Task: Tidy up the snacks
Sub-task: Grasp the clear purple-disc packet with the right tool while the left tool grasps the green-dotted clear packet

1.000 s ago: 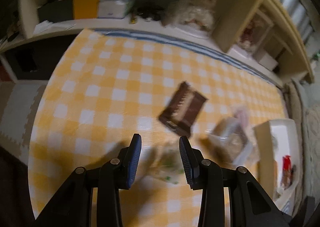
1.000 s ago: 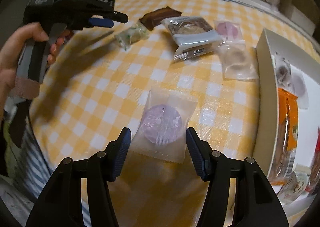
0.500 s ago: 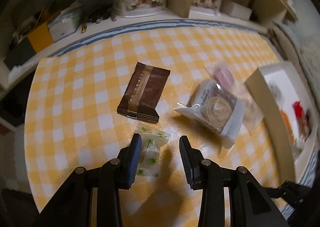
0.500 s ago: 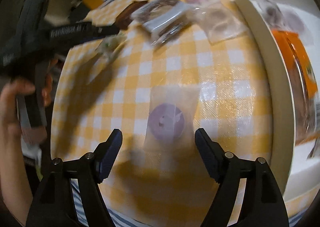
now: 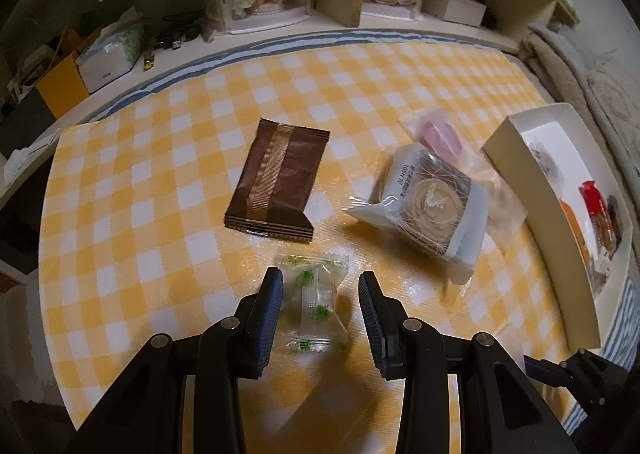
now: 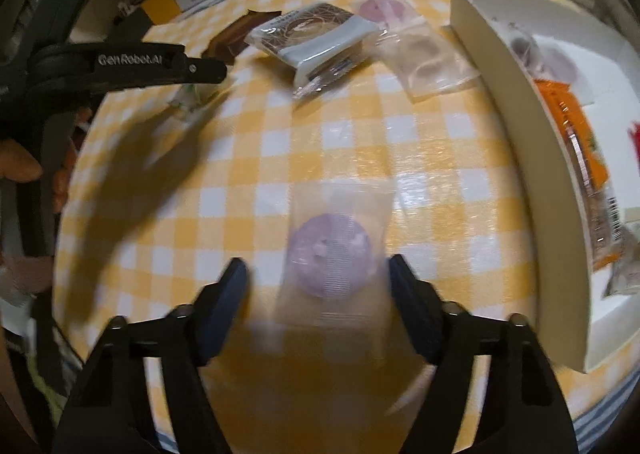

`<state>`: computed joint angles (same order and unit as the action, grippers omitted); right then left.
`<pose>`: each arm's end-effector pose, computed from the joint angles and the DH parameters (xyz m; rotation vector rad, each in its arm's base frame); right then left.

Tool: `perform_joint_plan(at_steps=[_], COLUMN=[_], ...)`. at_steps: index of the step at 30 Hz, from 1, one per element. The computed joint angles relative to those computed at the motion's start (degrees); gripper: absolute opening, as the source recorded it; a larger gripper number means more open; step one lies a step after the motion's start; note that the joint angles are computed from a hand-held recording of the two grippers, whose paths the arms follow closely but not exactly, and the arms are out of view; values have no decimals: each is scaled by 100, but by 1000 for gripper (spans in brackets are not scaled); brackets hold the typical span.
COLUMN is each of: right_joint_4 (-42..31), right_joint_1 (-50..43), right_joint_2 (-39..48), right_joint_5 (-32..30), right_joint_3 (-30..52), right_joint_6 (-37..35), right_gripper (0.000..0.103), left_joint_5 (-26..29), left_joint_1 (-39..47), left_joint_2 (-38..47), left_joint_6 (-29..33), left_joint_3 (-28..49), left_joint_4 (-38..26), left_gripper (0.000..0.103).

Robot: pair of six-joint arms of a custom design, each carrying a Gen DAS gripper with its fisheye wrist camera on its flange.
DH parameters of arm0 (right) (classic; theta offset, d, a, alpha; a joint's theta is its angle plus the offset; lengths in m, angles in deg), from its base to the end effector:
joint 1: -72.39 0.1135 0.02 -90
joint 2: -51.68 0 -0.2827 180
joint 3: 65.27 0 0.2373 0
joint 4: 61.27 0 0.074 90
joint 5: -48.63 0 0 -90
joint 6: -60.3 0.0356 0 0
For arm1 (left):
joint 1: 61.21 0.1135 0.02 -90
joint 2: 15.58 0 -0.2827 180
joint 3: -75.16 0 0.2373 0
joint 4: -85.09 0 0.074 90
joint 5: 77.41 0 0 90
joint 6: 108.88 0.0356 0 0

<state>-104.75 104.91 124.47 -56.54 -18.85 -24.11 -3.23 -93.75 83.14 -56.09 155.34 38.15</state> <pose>0.1521 0.1080 0.1764 -0.7291 2.7555 0.5239 0.2858 -0.1708 0.2190 -0.1869 2.6306 -0.0271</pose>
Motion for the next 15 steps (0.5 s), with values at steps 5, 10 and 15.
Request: perform_joint_plan(at_steps=[5, 10, 15], right_joint_4=[33, 43, -48], right_joint_1=[53, 174, 172], right_joint_2=[-53, 10, -42], right_joint_5=[192, -29, -13], right_joint_3=[-11, 125, 262], right_joint_6=[-403, -480, -569], right_gripper=[50, 46, 45], left_joint_5=[125, 198, 456], left_joint_1=[-16, 20, 147], left_joint_2=[-32, -38, 7], left_joint_6=[86, -113, -629], left_joint_3=[-44, 44, 193], left_joint_4=[44, -151, -408], left_gripper=[38, 51, 58])
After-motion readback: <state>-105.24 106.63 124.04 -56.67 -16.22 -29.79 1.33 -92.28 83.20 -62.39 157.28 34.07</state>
